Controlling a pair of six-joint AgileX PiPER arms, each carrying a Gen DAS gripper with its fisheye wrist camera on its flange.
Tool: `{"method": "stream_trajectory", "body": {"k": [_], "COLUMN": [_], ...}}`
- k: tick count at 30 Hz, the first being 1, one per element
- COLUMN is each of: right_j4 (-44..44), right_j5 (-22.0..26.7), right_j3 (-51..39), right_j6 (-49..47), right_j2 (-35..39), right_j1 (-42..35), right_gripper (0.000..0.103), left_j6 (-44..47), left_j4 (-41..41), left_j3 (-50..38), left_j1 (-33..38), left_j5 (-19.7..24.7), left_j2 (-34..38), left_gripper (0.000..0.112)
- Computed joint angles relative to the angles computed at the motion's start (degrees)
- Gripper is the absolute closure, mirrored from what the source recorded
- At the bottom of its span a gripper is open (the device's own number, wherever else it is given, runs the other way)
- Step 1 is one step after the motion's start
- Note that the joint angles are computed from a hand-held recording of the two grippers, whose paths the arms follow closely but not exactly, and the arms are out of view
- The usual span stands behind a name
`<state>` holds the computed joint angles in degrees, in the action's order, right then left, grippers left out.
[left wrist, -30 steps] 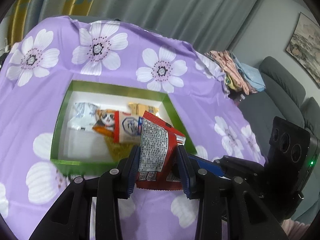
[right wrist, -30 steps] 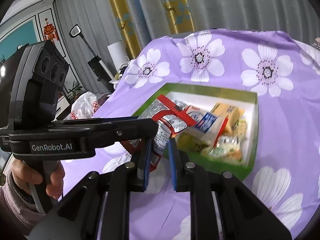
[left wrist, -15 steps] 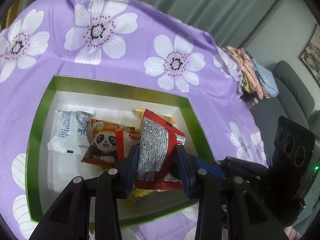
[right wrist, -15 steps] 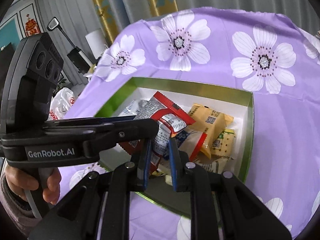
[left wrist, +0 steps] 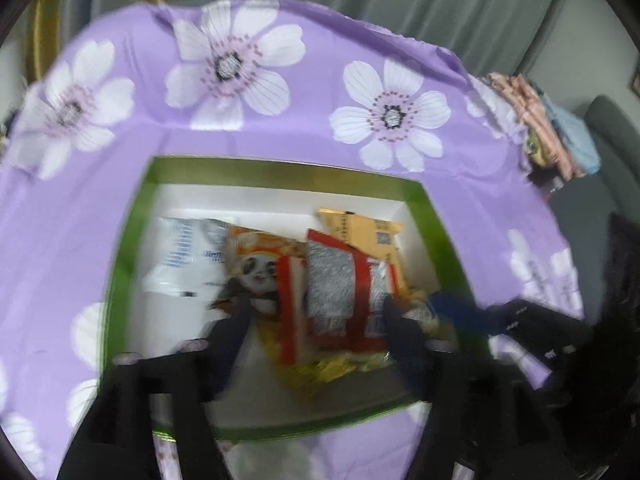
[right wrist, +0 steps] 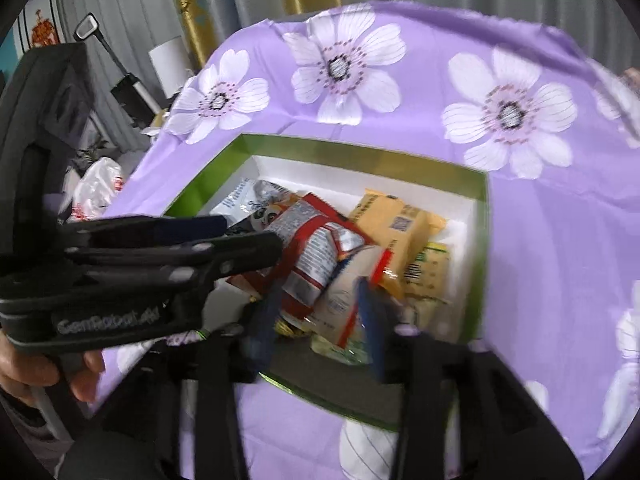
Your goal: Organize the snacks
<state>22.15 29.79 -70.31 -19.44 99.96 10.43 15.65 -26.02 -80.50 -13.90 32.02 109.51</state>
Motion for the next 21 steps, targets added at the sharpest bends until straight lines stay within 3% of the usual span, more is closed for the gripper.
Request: {"method": "stream_trajectory", "body": {"k": [6,12,17,21], "right_j4": [-8.37,-15.26,-17.26,-18.84], "right_j5": [0.05,2.29,4.78,6.00], "right_j3": [3.17,4.29,3.58,3.27], "right_j6": [9.66,16.45,19.34,21.39], "right_j2": [-7.34,-13.01,-16.01,-18.39], "right_j1": [1.21,3.19,4.54,6.02], "right_gripper": [0.016,0.010,0.008,0.008], "left_j6": [-9.96,-21.78,-22.35,-30.71], "left_j4": [10.93,21.76,21.43,31.02], "left_j3": [5.95,8.48,10.58,11.16], "left_j1": [-1.00,-2.32,-1.76,-3.75], "left_j5": [-1.33,2.01,4.42,6.29], "left_j2": [-8.66,-16.17,-21.65,-24.58], "left_gripper": [0.018,0.013,0.013,0.013]}}
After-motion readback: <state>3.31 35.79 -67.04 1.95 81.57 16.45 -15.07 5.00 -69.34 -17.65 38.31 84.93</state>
